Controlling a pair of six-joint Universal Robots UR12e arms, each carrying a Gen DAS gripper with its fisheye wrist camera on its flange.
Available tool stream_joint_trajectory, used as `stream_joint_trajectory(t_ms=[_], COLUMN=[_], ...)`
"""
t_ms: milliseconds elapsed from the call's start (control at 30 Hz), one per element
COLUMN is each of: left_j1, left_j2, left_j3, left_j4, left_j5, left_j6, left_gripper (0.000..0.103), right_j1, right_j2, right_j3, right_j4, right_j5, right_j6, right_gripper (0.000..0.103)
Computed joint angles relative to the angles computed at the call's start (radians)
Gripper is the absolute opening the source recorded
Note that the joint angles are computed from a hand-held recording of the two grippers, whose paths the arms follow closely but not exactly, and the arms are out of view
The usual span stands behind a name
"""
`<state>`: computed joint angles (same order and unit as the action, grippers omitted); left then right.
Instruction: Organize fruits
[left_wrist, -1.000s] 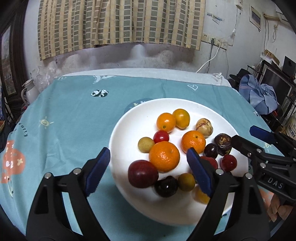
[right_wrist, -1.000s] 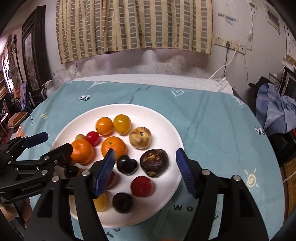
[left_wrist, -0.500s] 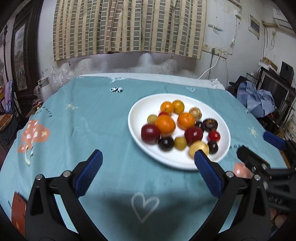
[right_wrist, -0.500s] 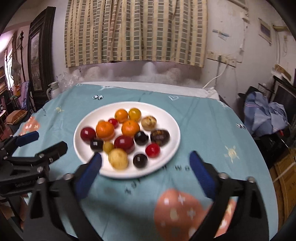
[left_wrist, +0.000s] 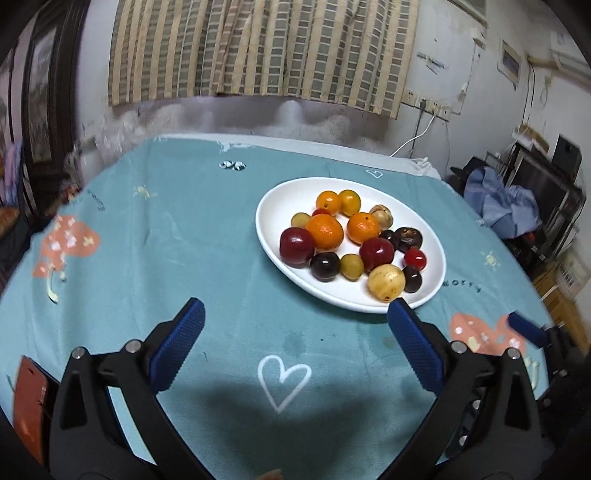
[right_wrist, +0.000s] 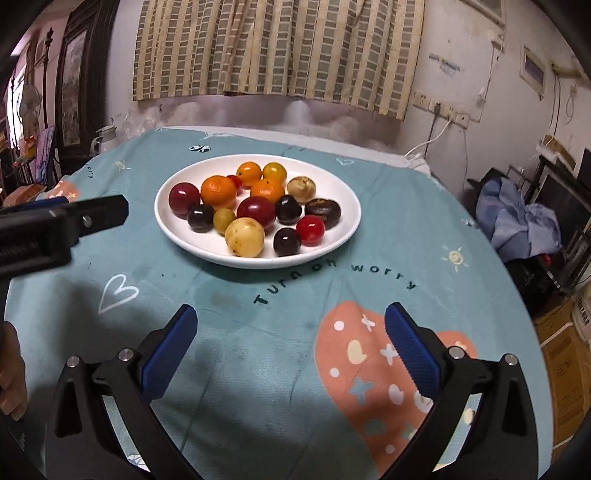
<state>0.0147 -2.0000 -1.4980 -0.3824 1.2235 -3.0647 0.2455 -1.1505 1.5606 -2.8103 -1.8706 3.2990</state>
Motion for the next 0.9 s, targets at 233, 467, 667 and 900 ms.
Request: stream_joint_trajectory(t_ms=[233, 467, 667, 900], left_j1=[0.004, 0.000, 0.007, -0.005], left_j2=[-0.002, 0.000, -0.001, 0.005], left_j3=[0.007, 0.007, 0.010, 0.003], left_j4=[-0.025, -0.043, -0.065, -0.054], left_j5=[-0.023, -0.051, -0.094, -0.068], left_j6=[-0.002, 0.036, 0.036, 0.082], left_gripper=[0.101, 0.101, 0.101, 0.101], right_j1=[0.001, 0.003, 0.003, 0.002], right_j2=[-0.006, -0.008, -0.009, -0.010], right_j3=[0.008, 0.010, 0.011, 0.011], right_j4=[-0.007, -0.017, -0.020, -0.013], right_j5=[0.021, 0.019, 0.019, 0.022], right_j6=[-0.008, -0.012, -0.014, -0.013], right_gripper=[0.102, 0.102, 0.102, 0.102])
